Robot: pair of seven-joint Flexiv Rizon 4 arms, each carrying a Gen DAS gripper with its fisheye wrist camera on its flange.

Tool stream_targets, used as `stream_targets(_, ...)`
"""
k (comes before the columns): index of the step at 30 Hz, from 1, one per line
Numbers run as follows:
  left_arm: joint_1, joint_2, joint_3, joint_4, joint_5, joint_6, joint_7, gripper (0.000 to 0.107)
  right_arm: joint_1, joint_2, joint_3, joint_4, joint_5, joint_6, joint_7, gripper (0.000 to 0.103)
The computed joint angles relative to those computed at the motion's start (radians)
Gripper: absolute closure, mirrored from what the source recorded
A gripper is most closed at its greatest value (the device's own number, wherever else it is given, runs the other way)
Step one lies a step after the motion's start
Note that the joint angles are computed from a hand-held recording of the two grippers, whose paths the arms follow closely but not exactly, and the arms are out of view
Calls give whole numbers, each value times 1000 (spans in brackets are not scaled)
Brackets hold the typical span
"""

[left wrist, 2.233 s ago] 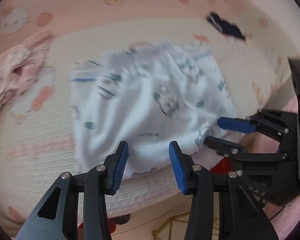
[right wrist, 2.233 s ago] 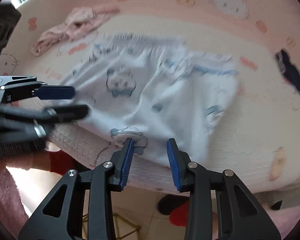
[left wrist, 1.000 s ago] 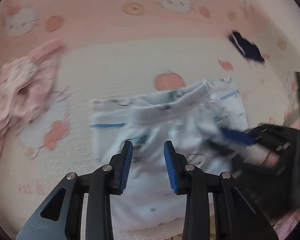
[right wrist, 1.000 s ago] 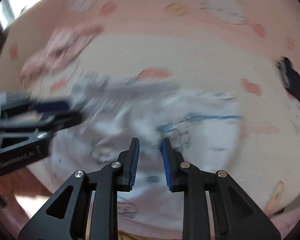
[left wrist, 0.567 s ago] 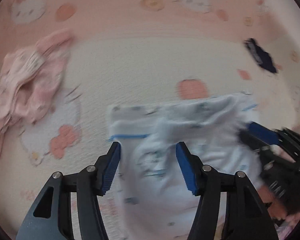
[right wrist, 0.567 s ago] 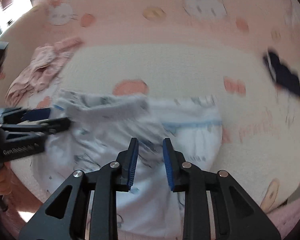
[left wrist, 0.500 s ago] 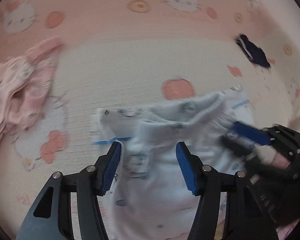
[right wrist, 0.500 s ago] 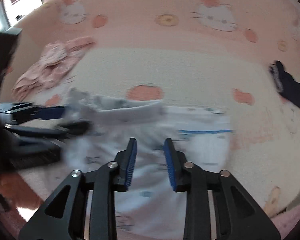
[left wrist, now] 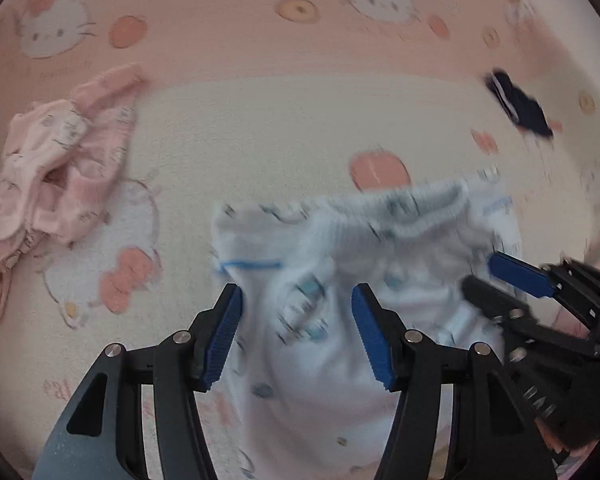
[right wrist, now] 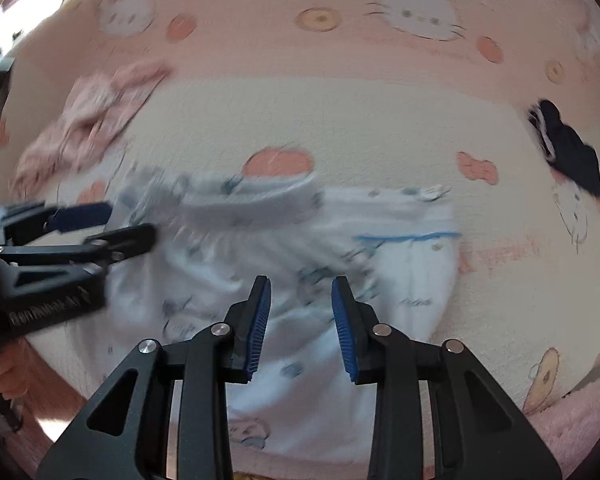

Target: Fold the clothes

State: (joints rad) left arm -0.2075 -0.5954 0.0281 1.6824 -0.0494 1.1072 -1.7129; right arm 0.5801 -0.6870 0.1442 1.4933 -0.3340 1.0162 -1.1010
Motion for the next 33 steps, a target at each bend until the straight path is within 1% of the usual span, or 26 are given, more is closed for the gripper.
stream_targets(1, -33, -3, 39, -14, 41, -20, -28, 47, 9, -2, -3, 4, -10, -19, -4, 71)
stream_targets(2, -77, -9, 94, -35, 91, -49, -64, 47, 19, 0, -12, 13, -25, -35, -1, 71)
stream_targets(3, -105, -13, 128, -57, 157, -81, -107, 47, 30, 6, -30, 29, -45, -37, 13, 71)
stream_targets(4, -104, -11, 131, -56, 175, -87, -123, 43, 34, 12, -46, 44, -64, -24, 30, 71)
stream_targets(5, -76, 0, 108, -26, 133, -61, -119, 43, 37, 18, -59, 56, -77, -19, 50, 71)
stream_targets(6, -41, 15, 77, 1, 113, -37, -136, 43, 35, 25, -67, 63, -83, -18, 75, 72)
stream_targets(8, -15, 39, 59, 41, 83, 6, -160, 43, 36, 48, -95, 92, -107, 14, 151, 70)
stream_targets(9, -4, 51, 48, 60, 74, 30, -159, 43, 19, 54, -81, 99, -96, 35, 160, 70)
stream_targets(11, 29, 79, -4, 119, 25, 94, -125, 43, -20, 62, -41, 105, -56, 67, 159, 69)
stream_targets(13, 53, 100, -56, 174, -31, 130, -81, 43, -81, 53, 51, 88, 36, 69, 81, 69)
stream_targets(15, 78, 115, -114, 215, -90, 131, -6, 43, -100, 59, 91, 102, 78, 64, 13, 69)
stream_targets(16, 69, 108, -111, 212, -92, 121, 15, 43, -94, 61, 96, 109, 75, 44, -25, 69)
stream_targets(17, 41, 105, -81, 198, -66, 100, 17, 43, -81, 62, 94, 116, 64, 22, -57, 69)
stream_targets(19, -28, 107, 10, 175, 9, 45, -46, 43, -34, 75, 41, 149, 5, 6, -60, 70)
stream_targets(21, -77, 109, 79, 151, 100, -14, -127, 43, -16, 91, 3, 182, -28, 25, -32, 70)
stream_targets(22, -69, 117, 80, 164, 96, -11, -149, 43, -19, 100, -7, 187, -25, 20, -5, 71)
stream_targets(23, -40, 131, 60, 192, 64, 12, -161, 43, -14, 109, -26, 196, -37, 15, 29, 71)
stream_targets(24, -26, 143, 52, 210, 52, 29, -174, 43, 1, 123, -64, 215, -74, 17, 81, 70)
stream_targets(25, -22, 154, 51, 223, 53, 43, -188, 43, -10, 133, -69, 226, -90, 23, 117, 69)
stream_targets(26, -18, 165, 50, 235, 54, 57, -202, 43, -36, 134, -41, 219, -47, 27, 106, 69)
stream_targets(28, 25, 184, -6, 278, -10, 94, -170, 43, -93, 134, 21, 202, 35, 36, 78, 69)
stream_targets(30, 39, 200, -35, 306, -47, 98, -142, 43, -104, 122, 59, 185, 68, 42, 32, 68)
stream_targets(31, 25, 199, -26, 300, -34, 79, -147, 43, -98, 116, 64, 182, 63, 32, 5, 68)
stream_targets(33, -25, 184, 17, 258, 37, 8, -186, 43, -74, 99, 52, 171, 42, 0, -17, 68)
